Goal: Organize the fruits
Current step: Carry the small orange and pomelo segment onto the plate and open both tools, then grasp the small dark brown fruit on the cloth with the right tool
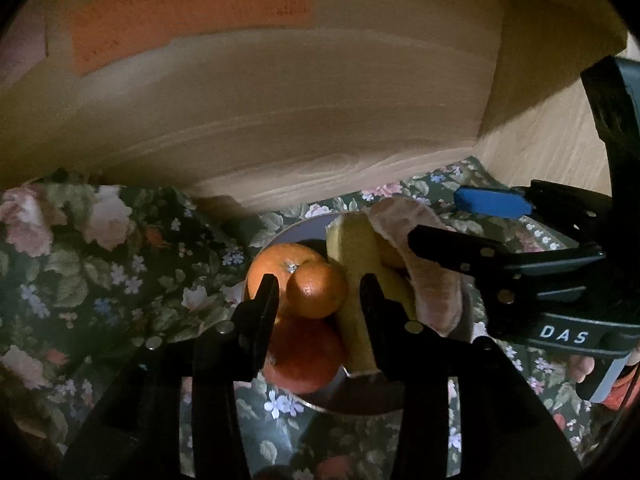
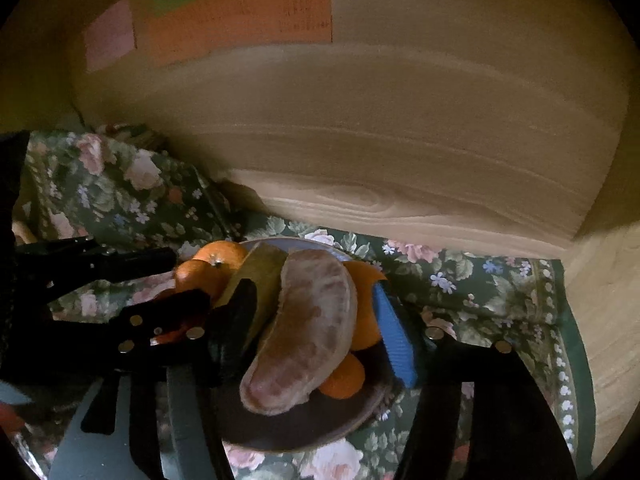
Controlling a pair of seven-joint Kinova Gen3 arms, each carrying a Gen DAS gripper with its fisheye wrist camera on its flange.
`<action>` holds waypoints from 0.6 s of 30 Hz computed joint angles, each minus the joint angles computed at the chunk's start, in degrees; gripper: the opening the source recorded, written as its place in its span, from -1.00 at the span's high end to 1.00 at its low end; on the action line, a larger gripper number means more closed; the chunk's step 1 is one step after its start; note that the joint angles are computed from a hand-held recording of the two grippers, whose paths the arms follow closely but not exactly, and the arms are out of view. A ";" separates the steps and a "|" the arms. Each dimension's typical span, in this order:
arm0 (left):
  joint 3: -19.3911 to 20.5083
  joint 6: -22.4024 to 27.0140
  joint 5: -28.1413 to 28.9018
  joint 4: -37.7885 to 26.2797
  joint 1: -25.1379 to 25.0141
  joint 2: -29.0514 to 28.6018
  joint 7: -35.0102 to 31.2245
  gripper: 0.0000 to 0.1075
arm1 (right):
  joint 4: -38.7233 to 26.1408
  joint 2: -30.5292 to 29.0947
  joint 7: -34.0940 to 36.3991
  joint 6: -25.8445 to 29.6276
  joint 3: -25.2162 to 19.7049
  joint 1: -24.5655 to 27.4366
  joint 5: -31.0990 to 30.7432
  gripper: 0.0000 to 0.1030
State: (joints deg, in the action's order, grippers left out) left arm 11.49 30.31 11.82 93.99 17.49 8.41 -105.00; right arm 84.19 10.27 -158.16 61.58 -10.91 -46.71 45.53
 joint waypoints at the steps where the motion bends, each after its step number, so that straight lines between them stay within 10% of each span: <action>1: 0.04 -0.44 0.41 0.87 -0.20 -1.02 -0.32 0.22 | 0.36 -0.51 -0.78 0.46 -0.17 -0.57 0.62 -0.11; 18: -6.86 -2.41 6.78 18.40 -0.06 -20.12 -7.15 -0.17 | 4.70 -3.06 -15.25 12.54 -8.07 -10.93 7.32 -0.25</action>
State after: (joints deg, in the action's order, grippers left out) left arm 4.63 27.90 18.60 112.39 17.43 -11.71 -112.14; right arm 88.89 7.21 -173.41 74.11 -18.98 -57.64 52.85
